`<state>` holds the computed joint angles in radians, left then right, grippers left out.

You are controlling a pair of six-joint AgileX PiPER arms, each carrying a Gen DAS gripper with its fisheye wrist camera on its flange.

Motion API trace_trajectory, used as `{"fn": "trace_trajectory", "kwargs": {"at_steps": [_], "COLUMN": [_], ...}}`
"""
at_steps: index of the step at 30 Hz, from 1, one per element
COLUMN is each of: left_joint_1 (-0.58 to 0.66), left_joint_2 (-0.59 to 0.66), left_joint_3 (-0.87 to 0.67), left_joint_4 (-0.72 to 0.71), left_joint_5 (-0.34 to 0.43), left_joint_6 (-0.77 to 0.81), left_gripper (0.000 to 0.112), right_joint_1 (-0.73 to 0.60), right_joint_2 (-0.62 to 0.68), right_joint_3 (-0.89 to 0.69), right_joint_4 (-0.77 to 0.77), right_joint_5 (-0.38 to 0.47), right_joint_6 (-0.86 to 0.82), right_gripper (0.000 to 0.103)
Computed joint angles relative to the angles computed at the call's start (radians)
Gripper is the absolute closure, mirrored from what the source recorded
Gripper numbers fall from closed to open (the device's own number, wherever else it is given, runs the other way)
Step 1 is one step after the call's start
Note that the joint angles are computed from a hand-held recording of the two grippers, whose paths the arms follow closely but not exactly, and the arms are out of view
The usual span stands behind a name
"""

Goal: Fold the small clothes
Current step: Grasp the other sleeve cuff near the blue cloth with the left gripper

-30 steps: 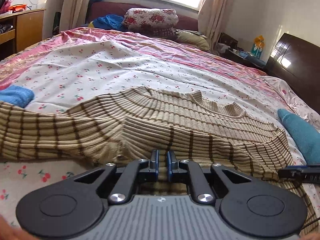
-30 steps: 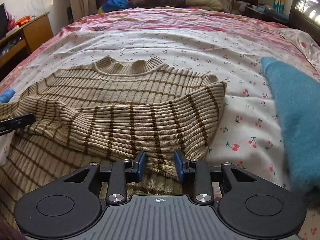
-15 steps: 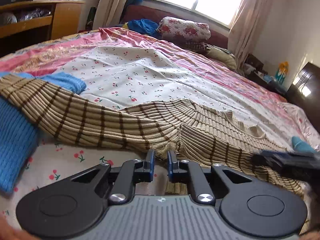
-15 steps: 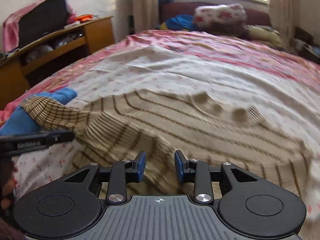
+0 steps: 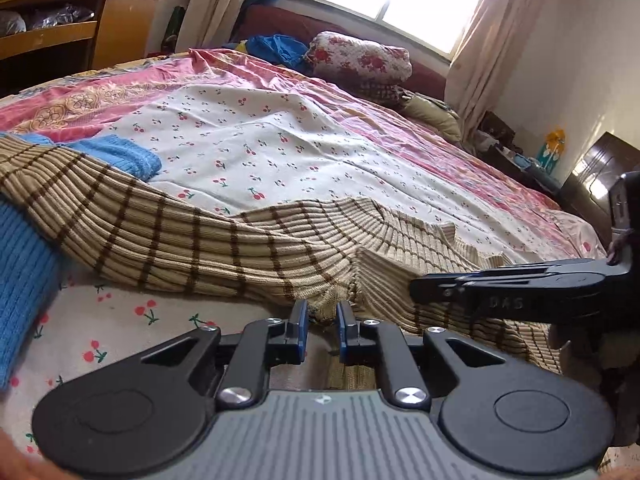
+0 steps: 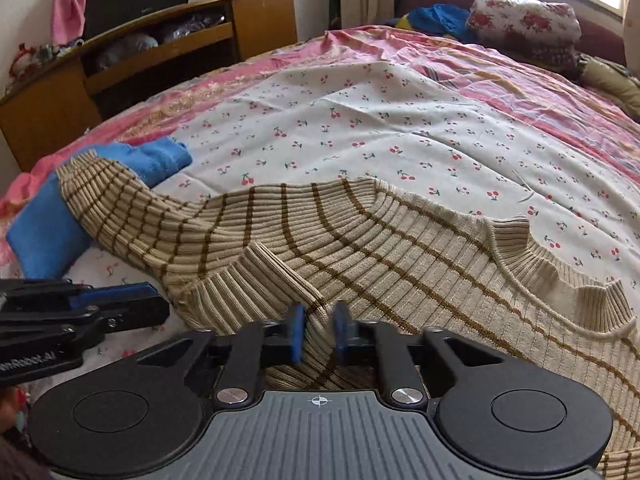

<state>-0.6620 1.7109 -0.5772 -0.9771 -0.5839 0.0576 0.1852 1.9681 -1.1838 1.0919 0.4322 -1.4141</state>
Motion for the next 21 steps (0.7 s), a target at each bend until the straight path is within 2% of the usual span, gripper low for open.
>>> {"fn": "trace_trajectory", "kwargs": {"at_steps": [5,8,12,15,18,21], "left_joint_1": [-0.013,-0.019,0.004,0.078,0.197,0.339], "left_joint_2": [-0.023,-0.073,-0.162,-0.223,-0.264,-0.262], "left_joint_3": [0.018,0.050,0.119,0.162,0.194,0.208], "left_joint_4": [-0.088,-0.163,-0.292,-0.370,-0.346,-0.195], "left_joint_5": [-0.029,-0.062,-0.119,-0.132,-0.100,-0.017], "left_joint_6": [0.044,0.095,0.195,0.267,0.250,0.110], "left_gripper": [0.091,0.090,0.083,0.083,0.081,0.078], "right_joint_1": [0.025,0.050,0.037,0.028,0.030,0.037], "right_joint_2": [0.006,-0.026,-0.087,-0.118,-0.136,-0.138], "right_joint_3": [0.028,0.076,0.146,0.183,0.216,0.232], "right_joint_4": [0.058,0.162,0.395,0.479,0.533,0.542], "right_joint_5": [-0.103,-0.153,-0.123,-0.089,-0.065,-0.049], "right_joint_6": [-0.011,-0.122,-0.356,-0.428,-0.467,-0.451], "right_gripper": [0.094,0.086,0.085,0.085,0.085,0.085]}}
